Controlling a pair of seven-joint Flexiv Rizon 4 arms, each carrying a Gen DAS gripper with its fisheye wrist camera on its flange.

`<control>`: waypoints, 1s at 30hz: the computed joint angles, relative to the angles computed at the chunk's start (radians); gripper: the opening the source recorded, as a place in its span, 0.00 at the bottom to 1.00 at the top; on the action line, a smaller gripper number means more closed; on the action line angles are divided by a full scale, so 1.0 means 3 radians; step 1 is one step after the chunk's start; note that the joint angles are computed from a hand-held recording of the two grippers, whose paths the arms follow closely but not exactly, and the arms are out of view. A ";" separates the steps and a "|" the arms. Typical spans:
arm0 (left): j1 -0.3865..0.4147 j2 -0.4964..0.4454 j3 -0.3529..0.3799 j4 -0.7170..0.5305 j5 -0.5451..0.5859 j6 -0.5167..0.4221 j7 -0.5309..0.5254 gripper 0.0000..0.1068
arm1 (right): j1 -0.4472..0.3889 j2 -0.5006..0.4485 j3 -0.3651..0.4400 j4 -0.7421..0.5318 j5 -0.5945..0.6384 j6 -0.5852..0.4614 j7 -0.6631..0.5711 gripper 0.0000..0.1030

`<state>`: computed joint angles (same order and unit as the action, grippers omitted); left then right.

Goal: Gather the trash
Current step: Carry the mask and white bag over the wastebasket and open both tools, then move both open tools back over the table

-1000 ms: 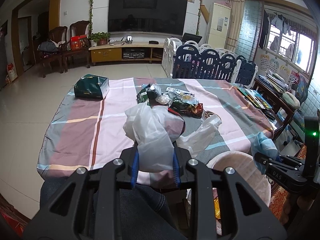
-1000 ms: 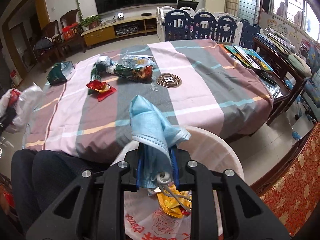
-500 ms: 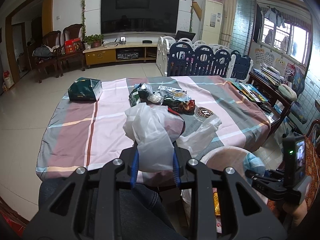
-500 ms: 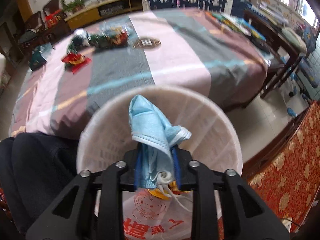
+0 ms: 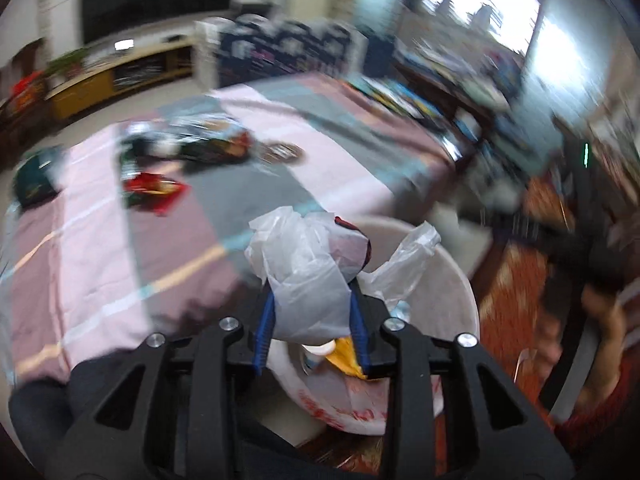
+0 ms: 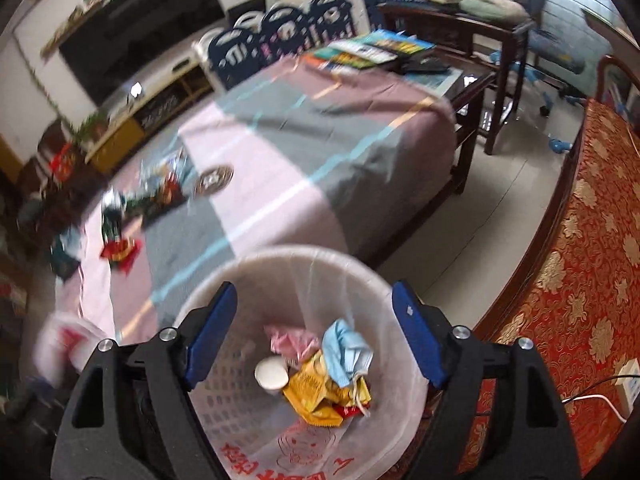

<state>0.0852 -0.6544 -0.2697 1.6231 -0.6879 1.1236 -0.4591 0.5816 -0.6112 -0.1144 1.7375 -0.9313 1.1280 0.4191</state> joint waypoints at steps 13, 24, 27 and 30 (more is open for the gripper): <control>-0.0031 -0.0027 -0.0245 0.0374 0.0358 0.0948 0.0558 0.87 | -0.0032 0.0001 -0.0007 0.0047 -0.0189 0.0081 0.0146 0.80; -0.0185 -0.0191 0.0486 -0.0051 0.0677 0.0837 -0.0818 0.89 | 0.0355 -0.0003 -0.0262 -0.0248 -0.1331 -0.0612 0.0475 0.97; -0.0005 -0.0221 0.0311 -0.0031 0.0706 0.0977 -0.0866 0.91 | 0.0320 -0.0065 -0.0212 -0.0364 -0.1609 -0.0639 0.0502 0.97; 0.0344 -0.0301 -0.0171 0.0102 0.0765 0.1411 -0.0628 0.93 | 0.0165 -0.0162 -0.0066 -0.0516 -0.1664 -0.0438 0.0504 0.97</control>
